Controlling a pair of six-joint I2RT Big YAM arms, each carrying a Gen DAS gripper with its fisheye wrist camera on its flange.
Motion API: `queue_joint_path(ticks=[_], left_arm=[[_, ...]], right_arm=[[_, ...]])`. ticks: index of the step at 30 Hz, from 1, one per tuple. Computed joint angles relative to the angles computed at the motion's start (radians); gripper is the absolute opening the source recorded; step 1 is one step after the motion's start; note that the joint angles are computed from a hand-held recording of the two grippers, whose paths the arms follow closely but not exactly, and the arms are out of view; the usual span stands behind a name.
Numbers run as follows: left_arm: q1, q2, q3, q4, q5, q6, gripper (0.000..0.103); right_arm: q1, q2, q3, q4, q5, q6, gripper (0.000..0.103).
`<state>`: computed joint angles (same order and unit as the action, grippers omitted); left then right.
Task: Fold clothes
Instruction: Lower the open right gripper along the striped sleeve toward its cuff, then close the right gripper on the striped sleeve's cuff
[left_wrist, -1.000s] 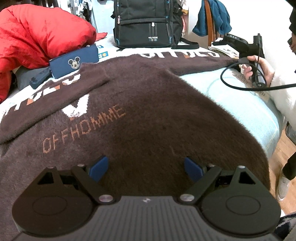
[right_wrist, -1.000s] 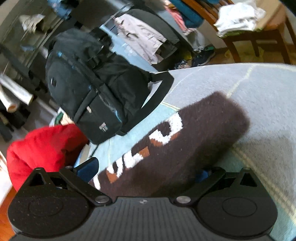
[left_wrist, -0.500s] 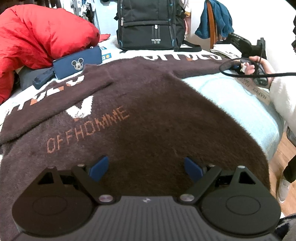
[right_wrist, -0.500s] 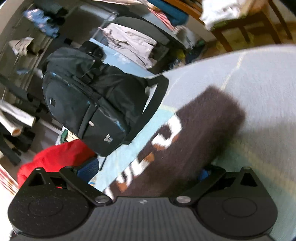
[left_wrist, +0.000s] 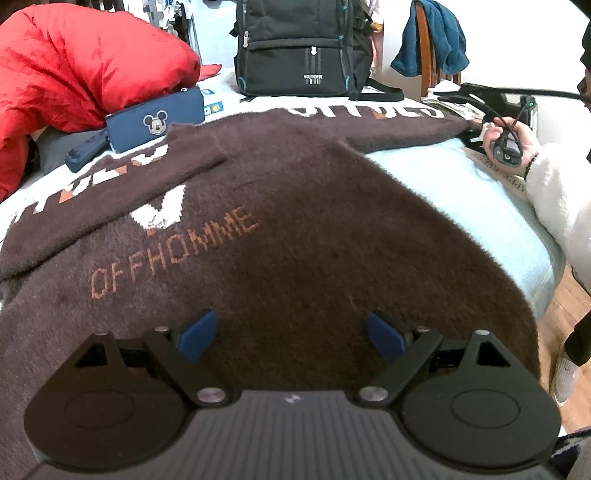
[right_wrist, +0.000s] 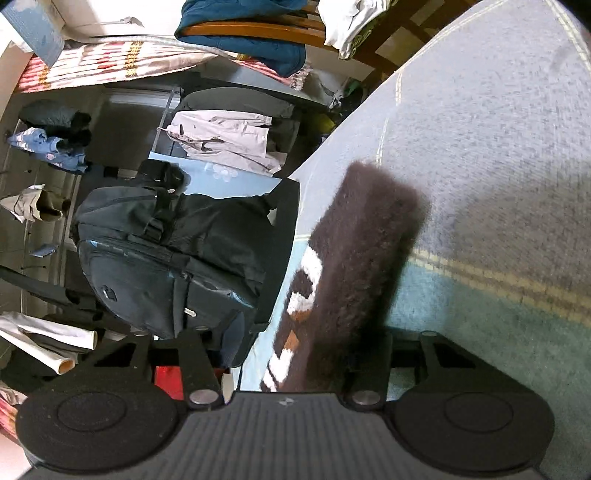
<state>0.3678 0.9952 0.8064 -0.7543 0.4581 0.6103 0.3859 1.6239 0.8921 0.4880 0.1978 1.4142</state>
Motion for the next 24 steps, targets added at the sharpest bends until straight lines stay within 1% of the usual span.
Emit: queue_joint_path(ticks=[1,3,4,6,11,15,19,21,24], left_arm=[[0.001,-0.002,-0.001,-0.001,0.003,0.001,0.089],[0.006,-0.007,-0.002,-0.002,0.009,0.002,0.089],[0.009,-0.01,-0.002,-0.002,0.013,0.001,0.089],[0.018,-0.014,-0.001,-0.003,0.024,-0.002,0.089],[0.056,-0.032,0.006,-0.024,0.05,0.014,0.089],[0.095,-0.047,0.017,-0.047,0.075,0.043,0.089],[0.128,-0.049,0.03,-0.084,0.096,0.086,0.089],[0.137,-0.046,0.036,-0.1,0.1,0.103,0.089],[0.151,-0.04,0.041,-0.122,0.102,0.12,0.089]], right_arm=[[0.0,0.004,0.009,-0.02,0.004,-0.012,0.042],[0.007,0.01,0.033,-0.099,0.025,-0.051,0.009],[0.012,0.012,0.045,-0.135,0.04,-0.073,0.009],[0.02,0.014,0.063,-0.17,0.06,-0.114,0.009],[0.024,0.011,0.111,-0.286,0.071,-0.154,0.008],[0.036,0.003,0.184,-0.451,0.102,-0.212,0.01],[0.055,0.009,0.281,-0.625,0.147,-0.322,0.011],[0.062,0.005,0.307,-0.662,0.158,-0.361,0.011],[0.077,-0.008,0.328,-0.675,0.165,-0.421,0.011]])
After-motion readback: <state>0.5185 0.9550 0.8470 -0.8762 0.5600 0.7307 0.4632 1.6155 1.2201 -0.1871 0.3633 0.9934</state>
